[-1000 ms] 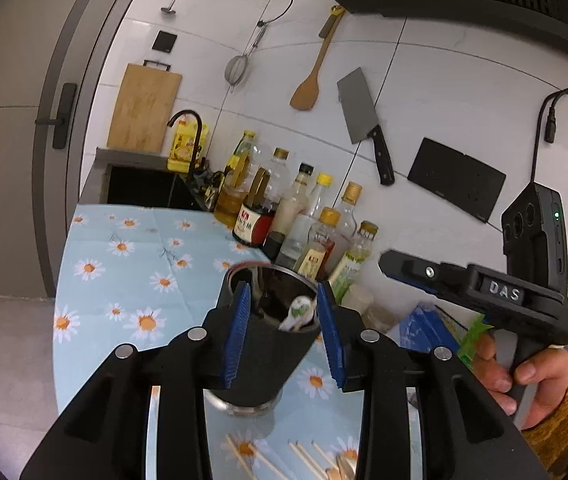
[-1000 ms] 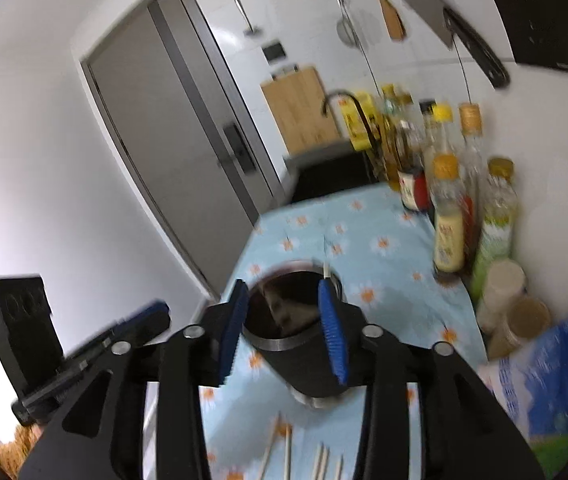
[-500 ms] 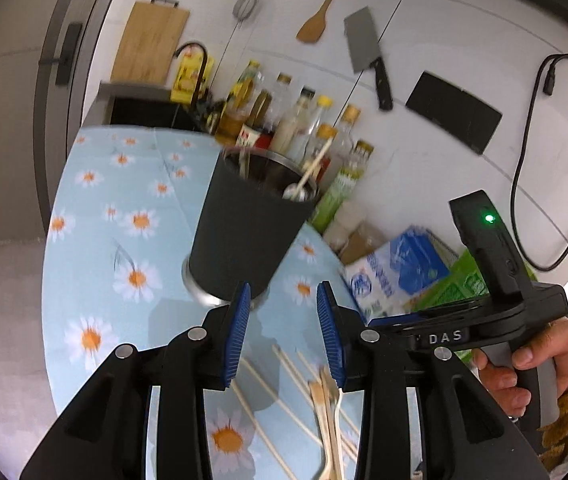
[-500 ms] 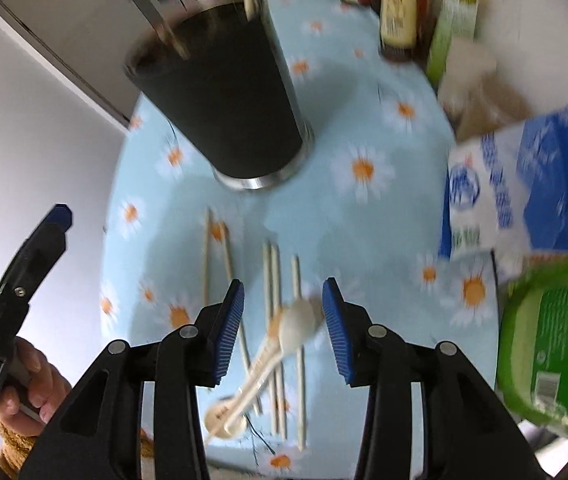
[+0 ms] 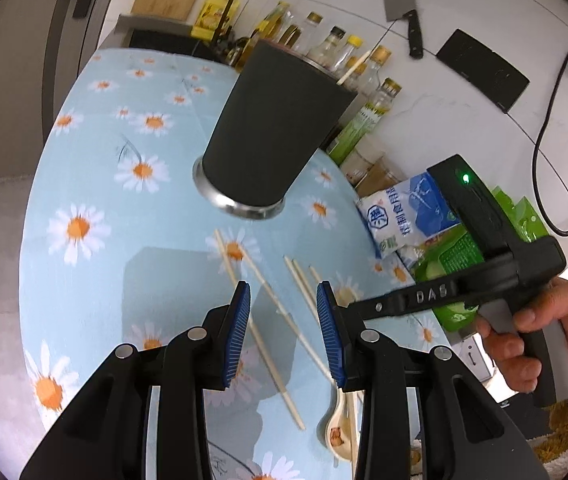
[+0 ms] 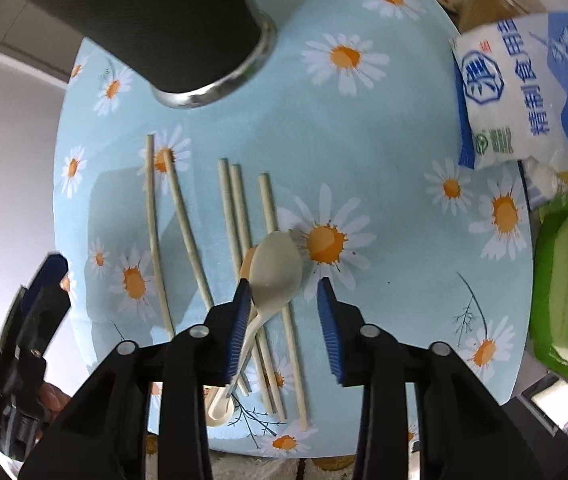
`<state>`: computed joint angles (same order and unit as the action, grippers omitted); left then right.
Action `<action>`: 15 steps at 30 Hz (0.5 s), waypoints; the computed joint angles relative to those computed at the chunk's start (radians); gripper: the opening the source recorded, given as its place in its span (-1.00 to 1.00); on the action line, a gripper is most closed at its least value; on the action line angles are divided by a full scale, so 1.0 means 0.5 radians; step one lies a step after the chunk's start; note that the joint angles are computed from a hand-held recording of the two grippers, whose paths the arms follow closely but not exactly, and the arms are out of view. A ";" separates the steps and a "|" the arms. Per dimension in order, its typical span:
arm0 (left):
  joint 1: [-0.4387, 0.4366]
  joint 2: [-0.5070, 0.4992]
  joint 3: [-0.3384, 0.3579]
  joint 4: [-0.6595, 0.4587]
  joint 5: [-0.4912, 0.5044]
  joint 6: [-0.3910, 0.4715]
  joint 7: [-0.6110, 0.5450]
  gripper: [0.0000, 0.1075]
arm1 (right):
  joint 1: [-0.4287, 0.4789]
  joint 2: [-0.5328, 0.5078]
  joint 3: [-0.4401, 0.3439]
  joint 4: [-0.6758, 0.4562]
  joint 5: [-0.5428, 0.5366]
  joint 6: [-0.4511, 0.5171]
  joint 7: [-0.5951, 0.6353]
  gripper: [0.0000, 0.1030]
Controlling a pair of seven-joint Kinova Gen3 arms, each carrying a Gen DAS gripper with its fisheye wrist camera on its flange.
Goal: Organize utensils
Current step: 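Grasp a chopstick with left tool while right tool grasps a wooden spoon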
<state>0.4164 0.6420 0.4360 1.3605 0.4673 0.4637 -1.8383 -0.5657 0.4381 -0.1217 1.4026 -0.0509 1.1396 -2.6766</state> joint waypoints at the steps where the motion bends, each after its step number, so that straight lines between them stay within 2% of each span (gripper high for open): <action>1: -0.004 0.003 0.002 0.004 0.006 0.004 0.002 -0.38 | 0.015 0.000 -0.002 0.004 -0.025 -0.008 -0.003 -0.35; 3: -0.013 0.010 0.007 0.014 0.014 0.009 -0.002 -0.38 | 0.044 0.005 -0.009 0.023 -0.074 -0.036 -0.002 -0.36; 5: -0.014 0.019 0.005 0.006 0.018 0.026 -0.001 -0.38 | 0.066 0.014 -0.018 0.036 -0.122 -0.070 -0.001 -0.52; 9: -0.011 0.038 -0.001 -0.019 0.021 0.057 -0.005 -0.38 | 0.050 0.014 -0.007 0.044 -0.124 -0.094 -0.050 -0.57; 12: 0.003 0.066 -0.019 -0.065 0.019 0.105 0.013 -0.38 | 0.069 0.003 -0.012 0.069 -0.150 -0.112 -0.057 -0.69; 15: 0.054 0.096 -0.075 -0.140 -0.019 0.184 0.062 -0.38 | 0.098 -0.029 -0.017 0.133 -0.179 -0.171 -0.045 -0.74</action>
<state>0.4436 0.6899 0.3984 1.2905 0.4580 0.5560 -1.8075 -0.5165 0.4238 -0.1303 1.4689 -0.1401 1.0541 -2.6992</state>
